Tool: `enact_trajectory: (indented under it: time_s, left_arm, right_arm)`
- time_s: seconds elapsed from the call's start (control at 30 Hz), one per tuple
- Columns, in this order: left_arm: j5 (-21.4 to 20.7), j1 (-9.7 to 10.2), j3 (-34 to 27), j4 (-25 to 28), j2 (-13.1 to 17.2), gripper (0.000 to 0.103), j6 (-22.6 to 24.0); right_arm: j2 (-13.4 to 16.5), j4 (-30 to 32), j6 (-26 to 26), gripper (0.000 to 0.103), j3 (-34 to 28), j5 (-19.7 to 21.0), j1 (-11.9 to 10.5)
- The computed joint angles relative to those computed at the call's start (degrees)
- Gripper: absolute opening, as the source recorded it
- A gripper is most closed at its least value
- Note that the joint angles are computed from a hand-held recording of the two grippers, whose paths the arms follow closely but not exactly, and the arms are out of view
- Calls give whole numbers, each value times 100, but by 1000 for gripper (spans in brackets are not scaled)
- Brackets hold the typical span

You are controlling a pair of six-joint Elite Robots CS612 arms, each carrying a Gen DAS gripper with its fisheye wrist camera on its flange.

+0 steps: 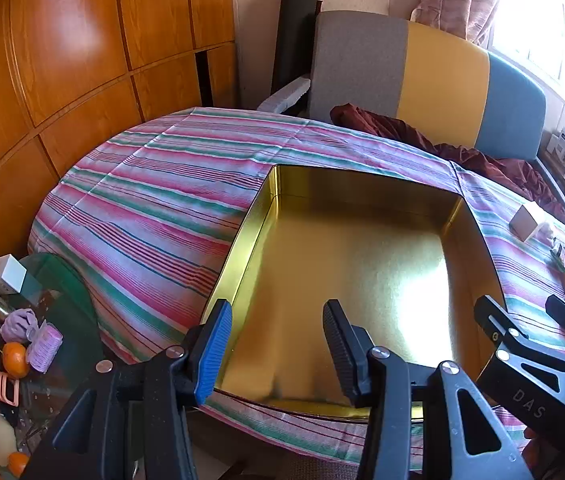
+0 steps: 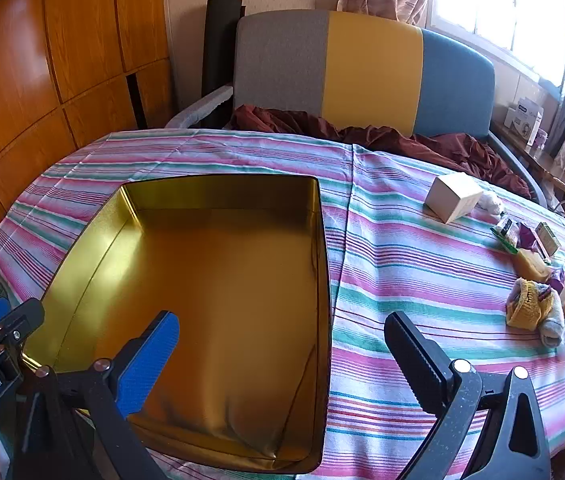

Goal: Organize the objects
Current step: 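Move both tools from the gold tray toward the items on the table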

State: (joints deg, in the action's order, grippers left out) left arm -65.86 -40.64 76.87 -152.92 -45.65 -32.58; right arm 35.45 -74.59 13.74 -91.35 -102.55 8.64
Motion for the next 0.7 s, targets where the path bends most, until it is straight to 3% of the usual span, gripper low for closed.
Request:
enact_trajectory:
  time_s: [0.37,0.6,0.7]
  left_arm:
    - [8,-7,-21,44,13,48,-30]
    - [-182,-15,-40,75,27,48,-16]
    - [-377,-18,-41,29,41,48,60]
  right_arm:
    - [16,-49,-97,103,-69,-17,-6]
    - [140,-358,-274,103,-342,405,-186]
    - [156,-221,-322,103,-408,553,-296]
